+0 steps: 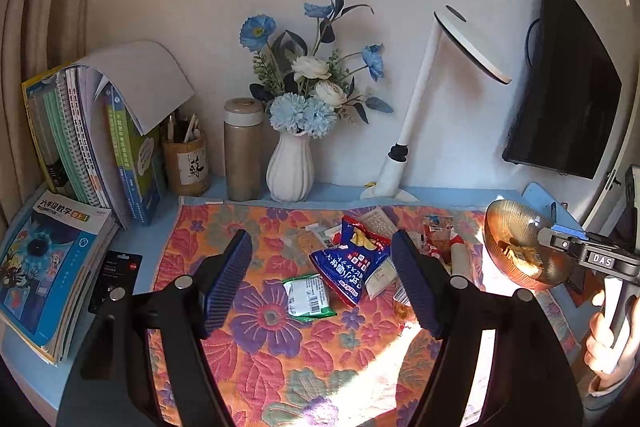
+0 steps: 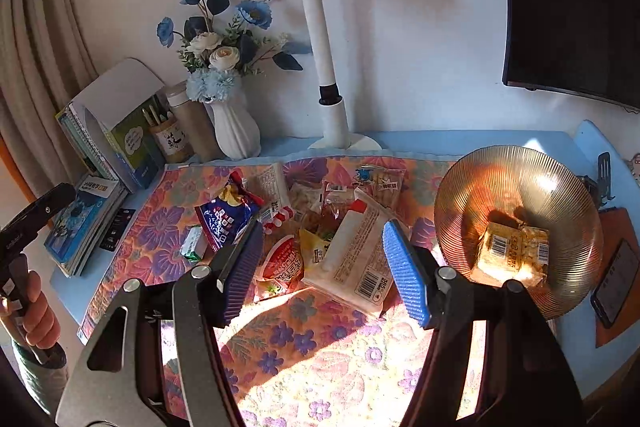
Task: Organize snacks
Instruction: 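Grasp the green-white packet with left gripper while right grasps white bread bag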
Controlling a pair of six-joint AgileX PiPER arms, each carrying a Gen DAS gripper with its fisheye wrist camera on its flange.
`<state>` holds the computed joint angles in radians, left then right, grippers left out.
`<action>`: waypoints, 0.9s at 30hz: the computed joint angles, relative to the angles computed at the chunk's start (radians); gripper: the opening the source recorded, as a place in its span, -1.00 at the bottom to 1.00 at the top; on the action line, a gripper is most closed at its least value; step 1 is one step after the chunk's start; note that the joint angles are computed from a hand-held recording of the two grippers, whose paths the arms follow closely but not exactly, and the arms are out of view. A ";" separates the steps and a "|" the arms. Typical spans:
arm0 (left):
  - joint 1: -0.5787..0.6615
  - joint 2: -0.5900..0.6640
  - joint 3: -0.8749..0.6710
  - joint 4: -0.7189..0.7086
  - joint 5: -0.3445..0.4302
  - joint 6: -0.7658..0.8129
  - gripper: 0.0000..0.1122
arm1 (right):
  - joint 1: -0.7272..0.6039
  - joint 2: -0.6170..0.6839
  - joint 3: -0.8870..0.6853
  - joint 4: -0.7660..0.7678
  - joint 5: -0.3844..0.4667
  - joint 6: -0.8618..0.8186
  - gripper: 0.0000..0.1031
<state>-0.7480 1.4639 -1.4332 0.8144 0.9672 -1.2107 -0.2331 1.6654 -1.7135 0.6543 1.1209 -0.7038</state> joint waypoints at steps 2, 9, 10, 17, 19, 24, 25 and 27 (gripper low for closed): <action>0.044 0.034 0.037 -0.045 -0.053 -0.002 0.26 | 0.025 0.007 0.018 -0.024 -0.007 0.015 0.24; 0.189 0.175 0.109 -0.241 -0.229 0.068 0.25 | -0.004 0.064 0.097 -0.035 -0.016 0.061 0.36; 0.213 0.190 0.115 -0.286 -0.257 0.101 0.25 | -0.016 0.083 0.103 -0.027 -0.013 0.077 0.59; 0.354 0.284 0.136 -0.661 -0.410 0.417 0.43 | -0.012 0.212 0.100 0.020 -0.016 0.186 0.77; 0.379 0.293 0.143 -0.668 -0.433 0.387 0.72 | -0.012 0.250 0.091 0.040 -0.045 0.242 0.91; 0.433 0.295 0.170 -0.759 -0.506 0.437 0.73 | -0.010 0.407 -0.047 0.079 -0.016 0.355 0.93; 0.437 0.306 0.160 -0.794 -0.509 0.478 0.73 | -0.002 0.429 -0.072 0.075 -0.013 0.368 0.94; 0.436 0.348 0.111 -0.828 -0.481 0.534 0.73 | 0.016 0.435 -0.077 0.065 -0.049 0.380 0.94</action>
